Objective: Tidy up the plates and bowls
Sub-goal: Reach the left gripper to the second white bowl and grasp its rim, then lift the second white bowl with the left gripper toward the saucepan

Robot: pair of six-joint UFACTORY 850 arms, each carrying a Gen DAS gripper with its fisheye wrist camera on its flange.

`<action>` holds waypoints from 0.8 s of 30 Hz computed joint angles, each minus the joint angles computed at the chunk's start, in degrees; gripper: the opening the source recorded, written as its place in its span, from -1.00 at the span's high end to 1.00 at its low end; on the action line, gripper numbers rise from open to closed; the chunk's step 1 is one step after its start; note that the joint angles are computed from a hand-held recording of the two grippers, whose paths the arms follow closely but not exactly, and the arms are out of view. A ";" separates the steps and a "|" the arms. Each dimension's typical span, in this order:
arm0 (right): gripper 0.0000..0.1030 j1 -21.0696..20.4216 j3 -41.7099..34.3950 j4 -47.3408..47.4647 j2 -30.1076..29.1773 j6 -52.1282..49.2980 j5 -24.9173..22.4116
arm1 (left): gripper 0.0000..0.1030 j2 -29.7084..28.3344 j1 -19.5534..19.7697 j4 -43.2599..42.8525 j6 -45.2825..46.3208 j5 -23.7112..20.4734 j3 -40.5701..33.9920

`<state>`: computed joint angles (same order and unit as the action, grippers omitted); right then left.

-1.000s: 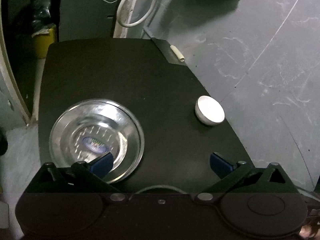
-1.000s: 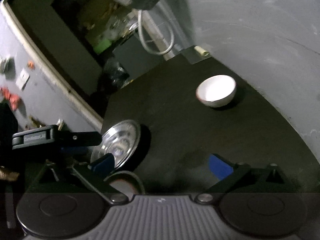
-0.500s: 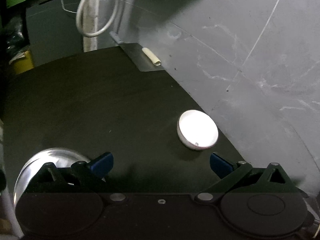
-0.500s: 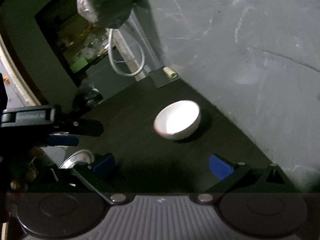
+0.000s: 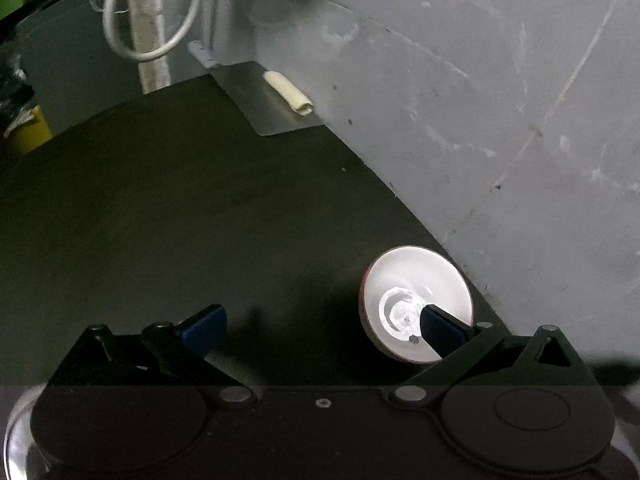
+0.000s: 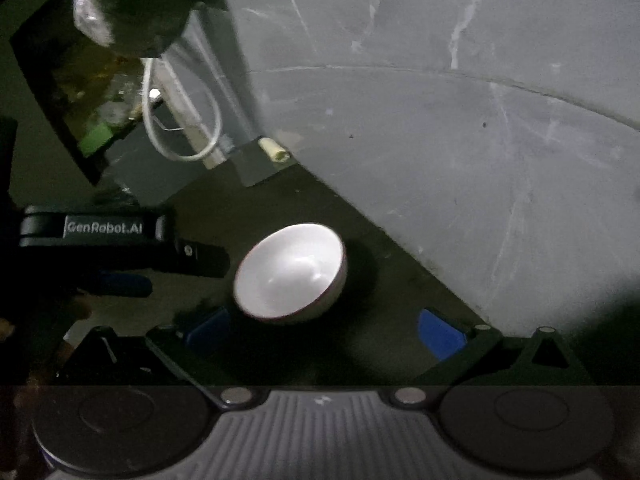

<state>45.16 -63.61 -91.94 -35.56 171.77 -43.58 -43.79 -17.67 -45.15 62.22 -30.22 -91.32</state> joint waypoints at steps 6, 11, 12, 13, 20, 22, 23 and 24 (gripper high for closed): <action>-0.90 -1.12 -1.80 1.53 -1.33 -1.75 -1.58 | -0.98 -1.76 -1.28 3.93 -1.60 -0.32 -2.15; -0.75 -2.10 -2.02 0.47 -1.80 -1.16 -0.25 | -0.97 -2.19 -1.46 4.31 -2.82 -0.17 -2.35; -0.71 -2.27 -1.91 -0.27 -1.83 -0.54 0.21 | -0.96 -2.09 -1.43 3.80 -2.32 -0.08 -2.14; -0.70 -2.33 -1.67 -0.89 -1.75 0.22 0.45 | -0.94 -2.13 -1.42 3.52 -2.19 -0.24 -2.17; -0.56 -2.98 -1.22 -2.76 -1.89 1.82 1.58 | -0.70 -2.89 -1.21 2.71 -2.96 -2.58 -3.05; -0.51 -3.08 -0.60 -3.98 -1.65 3.09 1.87 | -0.62 -2.99 -1.13 1.87 -2.50 -3.24 -3.07; -0.48 -3.12 -0.50 -4.20 -1.63 3.23 1.90 | -0.55 -3.12 -1.03 1.24 -1.96 -3.82 -3.19; -0.45 -3.20 -0.38 -4.50 -1.60 3.43 2.04 | -0.51 -3.27 -0.91 0.67 -1.57 -4.59 -3.35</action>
<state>41.96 -63.98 -96.43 -37.16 175.20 -41.54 -47.06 -18.58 -44.48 60.65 -34.81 -94.66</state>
